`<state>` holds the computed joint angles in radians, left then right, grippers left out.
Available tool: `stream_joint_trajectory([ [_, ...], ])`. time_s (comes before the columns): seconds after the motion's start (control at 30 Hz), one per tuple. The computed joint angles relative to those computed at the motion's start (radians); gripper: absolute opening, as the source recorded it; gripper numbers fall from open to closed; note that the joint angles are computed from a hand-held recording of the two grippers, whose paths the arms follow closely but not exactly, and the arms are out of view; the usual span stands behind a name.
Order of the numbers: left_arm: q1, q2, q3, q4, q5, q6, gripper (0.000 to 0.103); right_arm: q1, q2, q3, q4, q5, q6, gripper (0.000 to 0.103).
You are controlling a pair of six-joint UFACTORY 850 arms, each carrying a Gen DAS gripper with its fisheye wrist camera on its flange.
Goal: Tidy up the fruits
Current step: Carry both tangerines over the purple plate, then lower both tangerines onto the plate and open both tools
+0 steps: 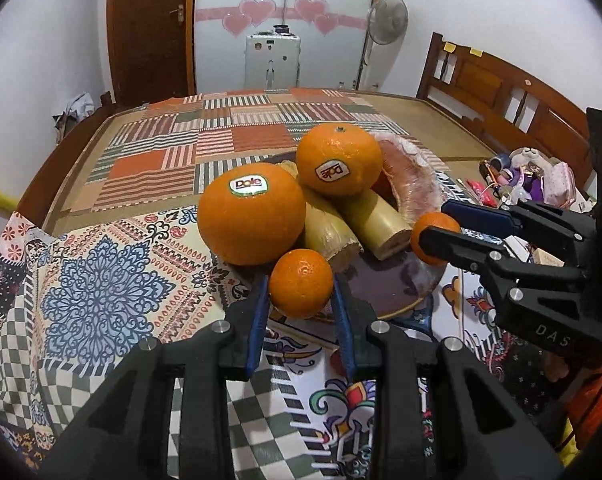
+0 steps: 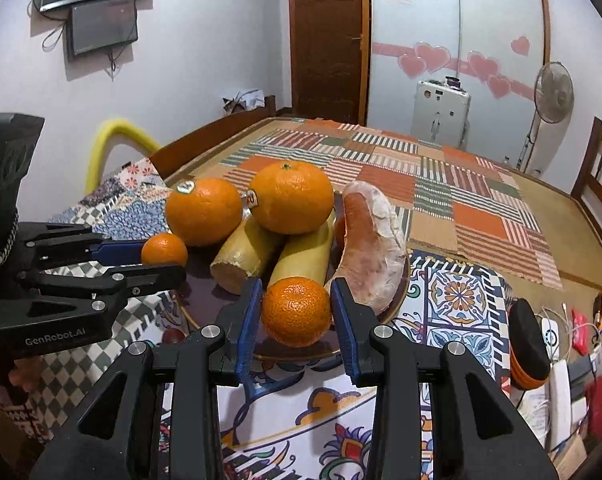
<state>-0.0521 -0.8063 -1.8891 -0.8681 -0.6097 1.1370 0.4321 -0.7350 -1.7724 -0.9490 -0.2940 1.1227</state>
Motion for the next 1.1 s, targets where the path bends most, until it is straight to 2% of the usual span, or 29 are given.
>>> stream_joint_trajectory([
  [0.13, -0.004, -0.020, -0.026, 0.016, -0.009, -0.028, 0.031, -0.002, -0.001, 0.003, 0.010, 0.002, -0.008, 0.033],
  [0.27, -0.007, -0.041, -0.058, 0.033, -0.038, -0.056, 0.031, -0.004, -0.013, -0.013, 0.096, -0.011, -0.093, 0.033],
  [0.43, -0.009, -0.043, -0.060, 0.034, -0.029, -0.060, 0.031, -0.005, -0.016, -0.019, 0.099, -0.010, -0.092, 0.033],
  [0.7, -0.003, -0.031, -0.044, 0.023, -0.028, -0.059, 0.039, -0.004, -0.016, -0.023, 0.102, -0.020, -0.093, 0.033],
  [0.83, 0.011, -0.006, -0.014, -0.037, -0.035, -0.010, 0.039, -0.002, 0.011, 0.008, 0.046, -0.008, -0.024, 0.033],
  [0.93, 0.022, 0.027, 0.024, -0.078, -0.031, 0.027, 0.039, 0.008, 0.039, 0.040, -0.053, -0.006, 0.080, 0.040],
  [1.1, 0.040, 0.102, 0.115, -0.150, -0.010, 0.109, 0.039, 0.025, 0.078, 0.078, -0.161, -0.003, 0.192, 0.041],
])
